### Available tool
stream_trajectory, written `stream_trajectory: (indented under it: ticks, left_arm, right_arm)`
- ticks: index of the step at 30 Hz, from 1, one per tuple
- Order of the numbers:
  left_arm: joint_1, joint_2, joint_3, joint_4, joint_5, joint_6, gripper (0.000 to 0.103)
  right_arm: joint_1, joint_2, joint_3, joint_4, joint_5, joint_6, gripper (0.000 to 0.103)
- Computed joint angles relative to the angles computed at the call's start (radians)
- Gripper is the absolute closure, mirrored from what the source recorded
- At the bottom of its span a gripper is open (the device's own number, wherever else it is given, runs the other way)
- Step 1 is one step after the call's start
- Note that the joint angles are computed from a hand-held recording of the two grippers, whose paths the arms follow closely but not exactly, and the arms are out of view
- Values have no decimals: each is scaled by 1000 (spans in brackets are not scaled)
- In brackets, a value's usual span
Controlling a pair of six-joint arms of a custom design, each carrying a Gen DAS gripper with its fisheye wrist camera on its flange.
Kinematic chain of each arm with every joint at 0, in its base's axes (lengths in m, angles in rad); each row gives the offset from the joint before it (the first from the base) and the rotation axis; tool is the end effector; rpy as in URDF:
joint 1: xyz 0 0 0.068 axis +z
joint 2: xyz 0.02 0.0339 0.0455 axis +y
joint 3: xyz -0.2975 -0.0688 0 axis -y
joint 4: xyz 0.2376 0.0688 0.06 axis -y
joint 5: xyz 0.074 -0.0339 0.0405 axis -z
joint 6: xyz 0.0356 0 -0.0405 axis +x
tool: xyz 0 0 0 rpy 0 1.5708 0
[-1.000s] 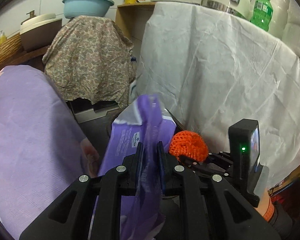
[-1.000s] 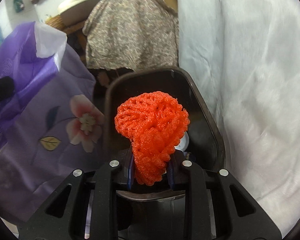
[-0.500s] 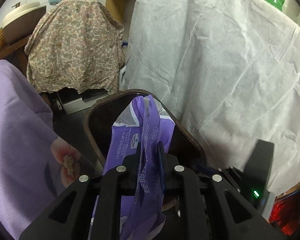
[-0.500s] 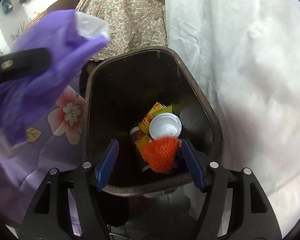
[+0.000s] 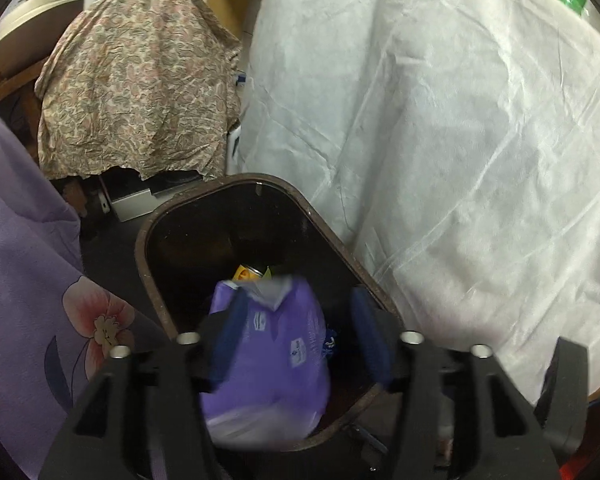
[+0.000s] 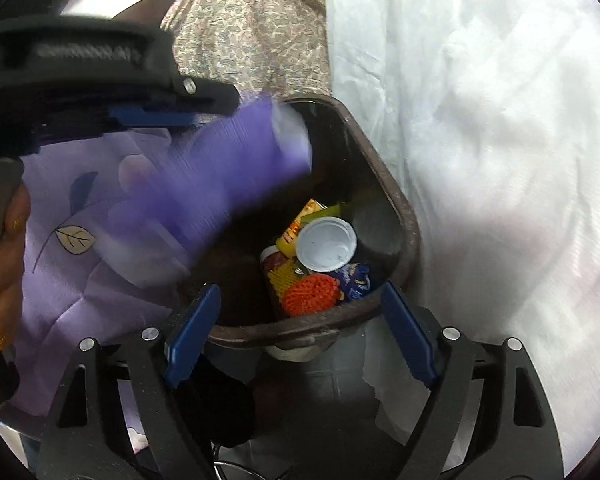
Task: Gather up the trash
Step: 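Open the right tool to drop the net while the left tool drops the wipes pack, then move both tools back over the table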
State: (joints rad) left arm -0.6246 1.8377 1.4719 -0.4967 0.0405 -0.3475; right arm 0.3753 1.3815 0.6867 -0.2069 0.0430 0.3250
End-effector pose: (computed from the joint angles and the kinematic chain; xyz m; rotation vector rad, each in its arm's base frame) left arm 0.3343 -0.2427 0.2883 0.3627 2.4656 -0.4751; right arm 0.2359 0.0913 0.2137 -0.0440 2.4875 0.2464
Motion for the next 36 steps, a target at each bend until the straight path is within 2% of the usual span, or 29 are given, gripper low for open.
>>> stream_trajectory:
  ticks: [2, 9, 14, 18, 22, 27, 30, 33, 36]
  left_arm:
    - [7, -26, -18, 11, 11, -24, 32]
    - [19, -125, -41, -43, 0, -30, 22]
    - [43, -265, -101, -81, -18, 57, 12]
    - [89, -372, -124, -156, -56, 134, 10]
    - [205, -481, -160, -204, -67, 205, 6]
    - [408, -534, -173, -249, -87, 301, 6]
    - [581, -524, -157, -245, -76, 331, 6]
    - [732, -487, -110, -251, -24, 326, 6]
    - [847, -402, -8, -281, 28, 314, 6]
  right_arm:
    - [12, -6, 2, -12, 22, -3, 21]
    - [67, 9, 43, -48, 127, 11, 21]
    - [139, 16, 89, -74, 194, 15, 21]
    - [181, 36, 145, -85, 167, 7, 21]
    - [221, 52, 212, -95, 113, 14, 21]
    - [300, 92, 308, -122, 143, 3, 21]
    - [347, 112, 375, -155, 160, -5, 21]
    - [380, 117, 424, -180, 174, -16, 21]
    - [419, 113, 462, -206, 195, -22, 21]
